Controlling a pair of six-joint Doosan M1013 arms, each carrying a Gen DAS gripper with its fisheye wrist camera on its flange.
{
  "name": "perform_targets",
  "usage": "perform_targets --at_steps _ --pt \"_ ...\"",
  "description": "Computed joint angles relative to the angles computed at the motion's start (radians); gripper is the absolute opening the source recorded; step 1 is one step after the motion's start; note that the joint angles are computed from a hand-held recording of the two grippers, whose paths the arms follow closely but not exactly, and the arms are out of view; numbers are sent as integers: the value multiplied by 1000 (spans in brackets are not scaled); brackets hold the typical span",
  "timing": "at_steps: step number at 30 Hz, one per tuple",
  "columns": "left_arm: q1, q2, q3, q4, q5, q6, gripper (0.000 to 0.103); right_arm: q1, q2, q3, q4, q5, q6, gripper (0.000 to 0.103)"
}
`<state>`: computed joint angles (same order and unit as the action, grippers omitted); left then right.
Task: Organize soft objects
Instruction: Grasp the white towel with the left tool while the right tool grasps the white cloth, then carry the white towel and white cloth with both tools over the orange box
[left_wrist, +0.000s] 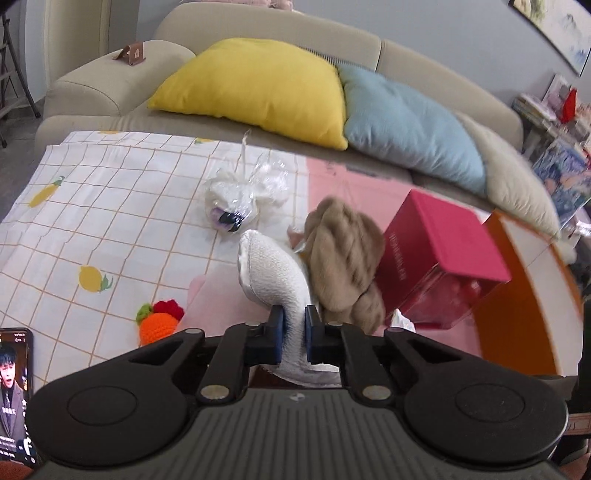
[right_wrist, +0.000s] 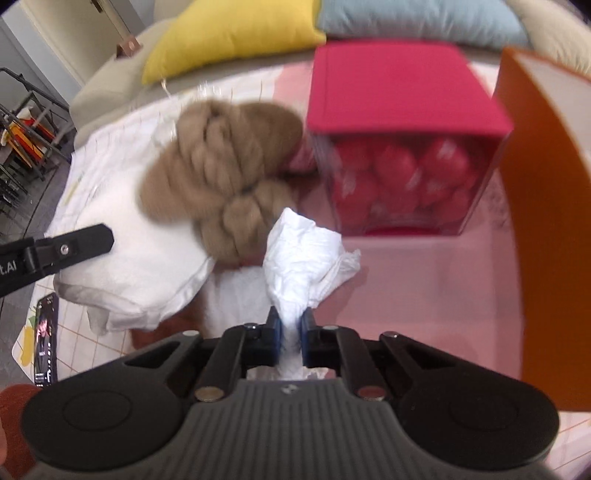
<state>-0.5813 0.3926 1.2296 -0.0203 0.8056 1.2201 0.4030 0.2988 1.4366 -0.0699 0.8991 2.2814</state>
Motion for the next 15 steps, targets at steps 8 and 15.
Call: perform_targets --at_steps 8,15 --pt "-12 -56 36 -48 -31 20 12 3 -95 51 -114 10 4 8" --pt "-20 -90 57 -129 -20 70 12 -5 -178 79 -125 -59 23 8"
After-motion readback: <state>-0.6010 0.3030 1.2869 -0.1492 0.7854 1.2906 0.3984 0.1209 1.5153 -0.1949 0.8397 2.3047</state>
